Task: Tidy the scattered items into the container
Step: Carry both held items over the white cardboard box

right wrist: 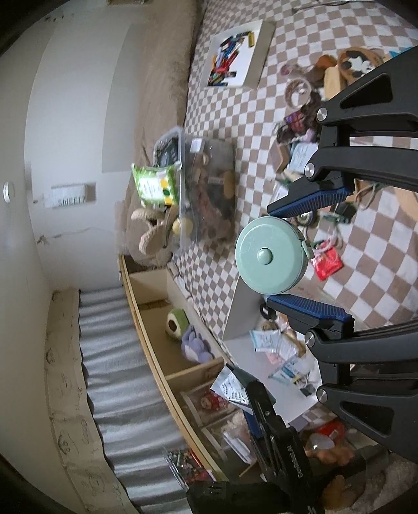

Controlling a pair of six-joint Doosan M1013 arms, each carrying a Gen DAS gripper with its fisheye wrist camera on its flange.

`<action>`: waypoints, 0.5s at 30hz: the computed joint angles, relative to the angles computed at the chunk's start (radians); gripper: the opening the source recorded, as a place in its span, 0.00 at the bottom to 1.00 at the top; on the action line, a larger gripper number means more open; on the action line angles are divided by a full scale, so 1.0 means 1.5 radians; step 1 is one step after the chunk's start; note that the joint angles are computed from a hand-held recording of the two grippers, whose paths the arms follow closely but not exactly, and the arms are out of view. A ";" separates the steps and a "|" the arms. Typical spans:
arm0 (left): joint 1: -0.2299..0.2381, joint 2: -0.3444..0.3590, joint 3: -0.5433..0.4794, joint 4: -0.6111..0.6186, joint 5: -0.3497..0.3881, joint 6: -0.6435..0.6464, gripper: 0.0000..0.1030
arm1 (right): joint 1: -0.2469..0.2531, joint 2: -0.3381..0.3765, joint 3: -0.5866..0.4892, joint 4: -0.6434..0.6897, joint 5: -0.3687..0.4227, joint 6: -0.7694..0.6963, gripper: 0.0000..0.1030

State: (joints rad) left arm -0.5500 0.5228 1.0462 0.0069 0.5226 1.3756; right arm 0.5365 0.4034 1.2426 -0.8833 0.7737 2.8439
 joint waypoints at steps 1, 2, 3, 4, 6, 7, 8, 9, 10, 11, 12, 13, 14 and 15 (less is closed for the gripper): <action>0.002 -0.001 0.001 0.008 0.000 -0.008 0.57 | -0.001 0.004 -0.007 0.007 -0.003 -0.011 0.49; 0.004 -0.002 0.002 0.017 0.000 -0.018 0.57 | -0.001 0.008 -0.014 0.013 -0.006 -0.023 0.49; 0.006 -0.003 0.003 0.026 -0.001 -0.027 0.57 | -0.001 0.012 -0.022 0.020 -0.008 -0.033 0.49; 0.007 -0.004 0.004 0.033 -0.002 -0.035 0.57 | -0.002 0.015 -0.027 0.025 -0.010 -0.043 0.49; 0.012 -0.005 0.005 0.046 -0.001 -0.051 0.57 | -0.003 0.021 -0.036 0.036 -0.017 -0.058 0.49; 0.014 -0.005 0.005 0.052 0.001 -0.058 0.57 | -0.004 0.024 -0.041 0.042 -0.020 -0.066 0.49; 0.016 -0.005 0.005 0.058 0.003 -0.064 0.57 | -0.006 0.027 -0.046 0.050 -0.025 -0.073 0.49; 0.017 -0.004 0.004 0.064 0.005 -0.070 0.57 | -0.007 0.029 -0.049 0.057 -0.029 -0.080 0.49; 0.019 -0.004 0.003 0.069 0.007 -0.077 0.57 | -0.008 0.031 -0.053 0.066 -0.033 -0.088 0.49; 0.021 -0.003 0.002 0.072 0.011 -0.082 0.57 | -0.010 0.034 -0.056 0.076 -0.037 -0.096 0.49; 0.022 -0.003 0.000 0.071 0.014 -0.085 0.57 | -0.011 0.037 -0.060 0.085 -0.039 -0.104 0.49; 0.023 -0.002 -0.001 0.071 0.016 -0.086 0.57 | -0.013 0.040 -0.065 0.095 -0.042 -0.114 0.49; 0.024 -0.001 -0.003 0.072 0.020 -0.088 0.57 | -0.014 0.042 -0.069 0.102 -0.045 -0.122 0.49; 0.025 0.001 -0.005 0.075 0.024 -0.090 0.57 | -0.015 0.045 -0.073 0.108 -0.046 -0.128 0.49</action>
State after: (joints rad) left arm -0.5119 0.5238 1.0380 0.1198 0.5582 1.2402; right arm 0.5139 0.4703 1.1336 -0.7207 0.7042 2.6513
